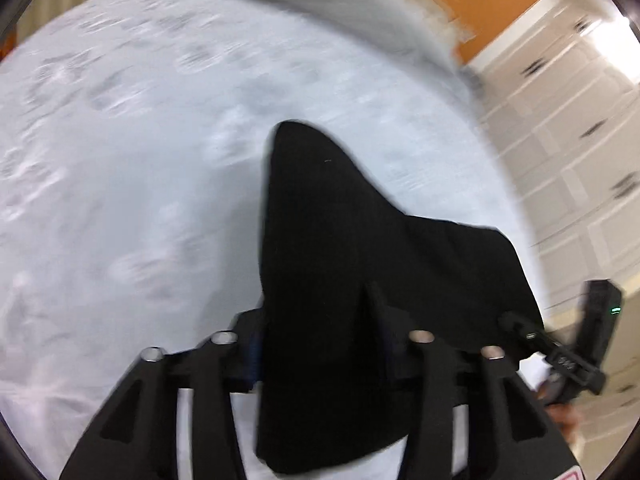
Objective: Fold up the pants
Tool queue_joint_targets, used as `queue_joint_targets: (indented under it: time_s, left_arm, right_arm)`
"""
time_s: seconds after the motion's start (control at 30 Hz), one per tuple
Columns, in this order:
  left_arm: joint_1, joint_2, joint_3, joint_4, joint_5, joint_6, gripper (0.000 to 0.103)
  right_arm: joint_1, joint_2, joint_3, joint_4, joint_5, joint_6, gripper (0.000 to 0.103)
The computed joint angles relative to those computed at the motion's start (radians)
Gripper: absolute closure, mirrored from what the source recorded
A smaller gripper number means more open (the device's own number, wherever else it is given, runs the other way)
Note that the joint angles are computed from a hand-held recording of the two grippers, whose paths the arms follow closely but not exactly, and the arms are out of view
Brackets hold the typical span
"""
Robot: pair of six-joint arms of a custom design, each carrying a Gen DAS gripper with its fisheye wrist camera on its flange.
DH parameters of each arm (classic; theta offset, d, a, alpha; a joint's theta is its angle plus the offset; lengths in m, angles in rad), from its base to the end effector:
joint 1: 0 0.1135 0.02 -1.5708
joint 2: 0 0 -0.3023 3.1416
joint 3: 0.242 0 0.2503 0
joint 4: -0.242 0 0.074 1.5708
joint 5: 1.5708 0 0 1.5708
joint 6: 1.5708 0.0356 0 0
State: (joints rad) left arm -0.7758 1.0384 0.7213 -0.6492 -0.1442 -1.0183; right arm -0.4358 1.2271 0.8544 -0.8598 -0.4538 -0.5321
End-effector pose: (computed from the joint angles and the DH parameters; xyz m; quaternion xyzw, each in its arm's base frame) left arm 0.1308 -0.1212 0.2653 -0.1364 0.9426 -0.1891 0.2390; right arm 0.1892 -0.0709 0.2655 -0.0840 0.9575 0.1200 0.2484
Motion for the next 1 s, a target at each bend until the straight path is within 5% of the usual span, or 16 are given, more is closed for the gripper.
queue_joint_targets:
  time_s: [0.1,0.17,0.33,0.37,0.43,0.5,0.6,0.7,0.8,0.9,1.0]
  left_arm:
    - [0.016,-0.066,-0.019,-0.052,-0.07,-0.027,0.063]
    - [0.028,-0.121,0.005,-0.066,-0.116,-0.026,0.054]
    - [-0.027,0.0,0.109,-0.046,-0.211,0.009,0.045]
    - [-0.051,0.031,0.118,-0.038,-0.225,0.01,0.045]
    - [-0.048,0.141,0.146,-0.005,-0.22,0.065,0.04]
    - [-0.067,0.242,0.176,-0.013,-0.235,0.079,0.04]
    - [-0.095,0.298,0.182,0.001,-0.287,0.084,0.04]
    - [-0.083,0.386,0.185,0.004,-0.322,0.114,0.026]
    - [-0.024,0.383,0.127,0.087,-0.231,0.105,0.023]
    - [-0.046,0.311,0.128,0.039,-0.219,0.063,0.024]
    - [-0.16,0.251,0.148,-0.064,-0.331,0.011,0.024]
  right_arm:
    - [-0.091,-0.007,0.059,-0.04,-0.166,0.005,0.037]
    - [-0.052,-0.022,0.081,-0.023,-0.21,0.069,0.037]
    - [0.199,0.103,0.081,0.113,-0.014,0.245,0.028]
    - [0.232,0.119,0.06,0.149,0.011,0.282,0.039]
    - [0.291,0.123,0.03,0.198,0.045,0.317,0.078]
    - [0.288,0.064,0.028,0.189,-0.001,0.333,0.093]
    - [0.252,-0.042,0.038,0.162,-0.06,0.285,0.093]
    - [0.244,0.058,-0.004,0.202,0.072,0.265,0.088]
    - [0.176,0.124,-0.012,0.198,0.005,0.269,0.087]
    - [0.121,-0.026,0.003,0.126,-0.047,0.187,0.087]
    - [0.07,-0.086,0.001,0.023,-0.09,0.08,0.086]
